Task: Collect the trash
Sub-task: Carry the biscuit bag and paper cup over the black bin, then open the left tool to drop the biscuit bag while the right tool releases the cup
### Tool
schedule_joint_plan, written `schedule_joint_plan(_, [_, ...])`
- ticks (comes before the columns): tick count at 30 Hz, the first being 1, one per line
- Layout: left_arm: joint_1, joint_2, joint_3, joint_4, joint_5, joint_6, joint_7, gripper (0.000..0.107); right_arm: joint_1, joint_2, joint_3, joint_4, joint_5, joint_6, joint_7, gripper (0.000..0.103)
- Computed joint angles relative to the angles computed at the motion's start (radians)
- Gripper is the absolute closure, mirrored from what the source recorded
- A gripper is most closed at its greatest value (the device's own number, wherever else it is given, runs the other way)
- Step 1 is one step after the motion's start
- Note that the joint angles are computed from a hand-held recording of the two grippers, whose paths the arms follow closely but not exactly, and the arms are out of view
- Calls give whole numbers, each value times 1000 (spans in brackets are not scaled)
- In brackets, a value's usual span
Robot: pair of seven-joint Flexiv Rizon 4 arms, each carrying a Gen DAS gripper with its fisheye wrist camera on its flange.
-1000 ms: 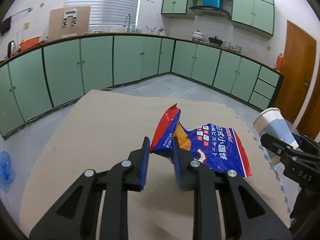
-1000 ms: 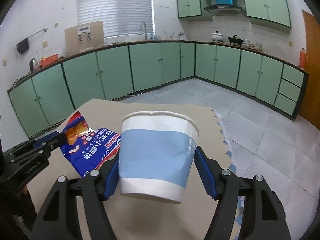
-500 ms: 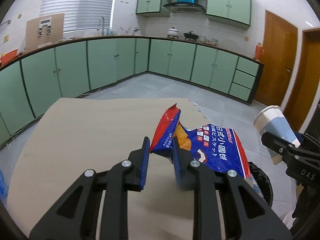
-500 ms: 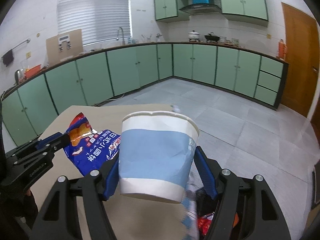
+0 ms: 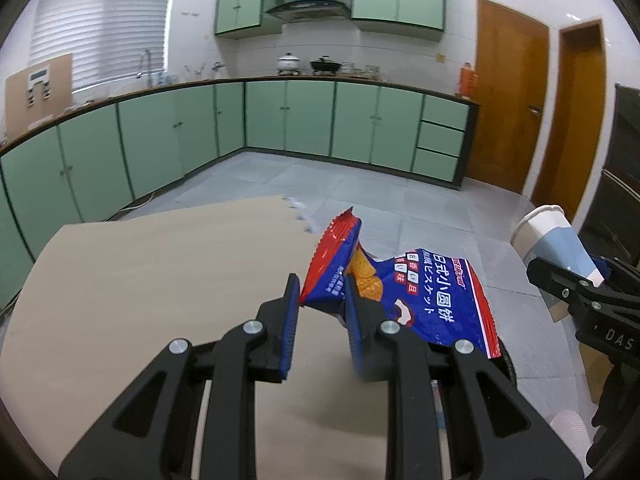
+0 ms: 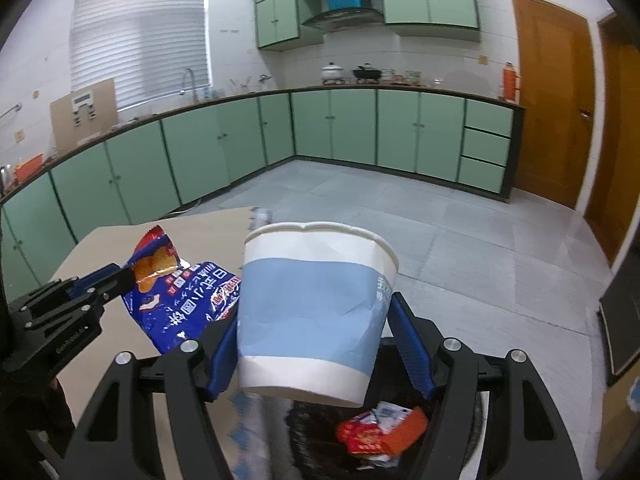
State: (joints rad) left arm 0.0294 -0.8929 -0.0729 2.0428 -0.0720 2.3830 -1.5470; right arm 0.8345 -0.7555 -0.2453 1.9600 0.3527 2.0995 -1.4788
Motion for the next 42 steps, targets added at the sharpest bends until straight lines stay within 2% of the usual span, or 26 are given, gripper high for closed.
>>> schedule_joint_plan(6, [-60,-36,-16,-59,-22,-32,24,86,-51,-3,4,38,15,34,-4,35])
schedule_joint_plan(12, [-84,-74,-40,-126,-24,-81,28,86,-97,-19,20,51,24,57,-8,35])
schedule_joint_plan(20, [-136,-109,-27,-195,-69,-160,72,86,-149,-63,21,30,11,15,28,35])
schedule_joint_plan(30, [-125,-125,-43,-238,-51,-248,110,77,-183,-118,11,5,-52,-29,87,34])
schedule_joint_plan(33, [-140,-128,-30,-248,-68,-266,124,66,-200,-127,15,-5,-77,-39,107,34])
schedule_joint_plan(37, [-130,-126,-40,-256,-68,-287,129,59,-210,-133,16,-5,-101,-37,122,34])
schedule_joint_plan(42, [-131,-122,-36,-247,-71,-273,126,59,-212,-136,15,-10,-120,-44,136,34])
